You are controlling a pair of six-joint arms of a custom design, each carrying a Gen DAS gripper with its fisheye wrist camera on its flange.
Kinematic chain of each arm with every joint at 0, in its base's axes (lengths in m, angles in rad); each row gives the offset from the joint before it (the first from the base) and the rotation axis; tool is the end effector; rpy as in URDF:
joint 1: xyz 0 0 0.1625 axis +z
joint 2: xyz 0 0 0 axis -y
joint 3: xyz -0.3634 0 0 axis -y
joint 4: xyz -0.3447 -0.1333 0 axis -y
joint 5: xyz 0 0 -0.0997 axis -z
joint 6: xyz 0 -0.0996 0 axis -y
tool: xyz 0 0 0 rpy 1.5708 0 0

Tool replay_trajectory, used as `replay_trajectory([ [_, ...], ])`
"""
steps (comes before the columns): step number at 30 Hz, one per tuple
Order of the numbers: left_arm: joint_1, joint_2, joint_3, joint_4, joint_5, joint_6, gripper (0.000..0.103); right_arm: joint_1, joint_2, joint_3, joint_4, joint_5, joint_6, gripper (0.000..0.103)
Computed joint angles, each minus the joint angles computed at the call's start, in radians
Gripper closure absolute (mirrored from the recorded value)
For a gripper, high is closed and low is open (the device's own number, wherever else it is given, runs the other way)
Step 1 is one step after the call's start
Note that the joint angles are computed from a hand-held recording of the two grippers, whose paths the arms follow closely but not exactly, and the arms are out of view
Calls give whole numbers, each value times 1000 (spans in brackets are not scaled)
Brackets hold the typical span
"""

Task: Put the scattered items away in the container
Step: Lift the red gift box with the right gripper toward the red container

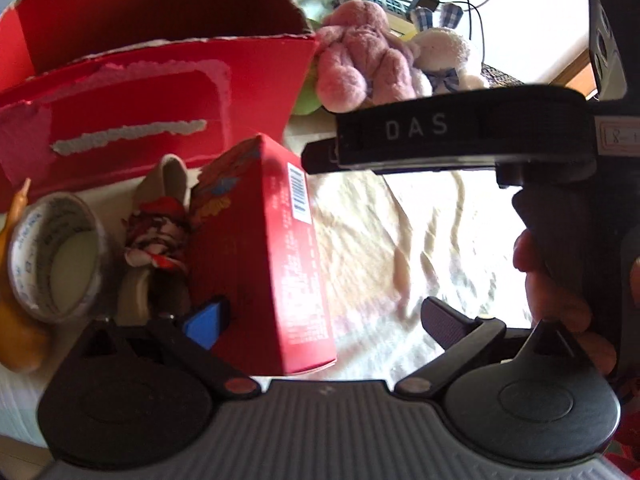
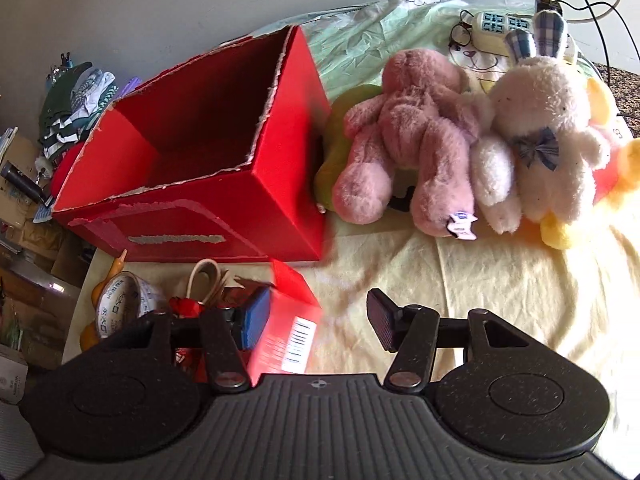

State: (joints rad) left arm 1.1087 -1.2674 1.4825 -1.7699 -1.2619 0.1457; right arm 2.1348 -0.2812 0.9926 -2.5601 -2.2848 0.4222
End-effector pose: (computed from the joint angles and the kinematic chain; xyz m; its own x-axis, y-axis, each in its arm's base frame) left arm -0.0959 -0.5594 0.3393 -0.7769 0.5545 -0.2984 0.5645 0.8232 0.0600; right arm 0.4460 -0.5778 -0.0067 -0.8809 0.1030 0.4620 -0.1679 0.8447 -0.5083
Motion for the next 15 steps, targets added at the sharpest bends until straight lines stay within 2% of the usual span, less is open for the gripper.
replay_trajectory([
  [6, -18, 25, 21, -24, 2, 32, 2, -19, -61, 95, -9, -23, 35, 46],
  [11, -31, 27, 25, -35, 138, 40, 2, -31, -85, 140, 11, 17, 59, 46],
  [15, -9, 31, -18, 70, 113, 32, 2, -34, -73, 118, 47, 53, 63, 44],
])
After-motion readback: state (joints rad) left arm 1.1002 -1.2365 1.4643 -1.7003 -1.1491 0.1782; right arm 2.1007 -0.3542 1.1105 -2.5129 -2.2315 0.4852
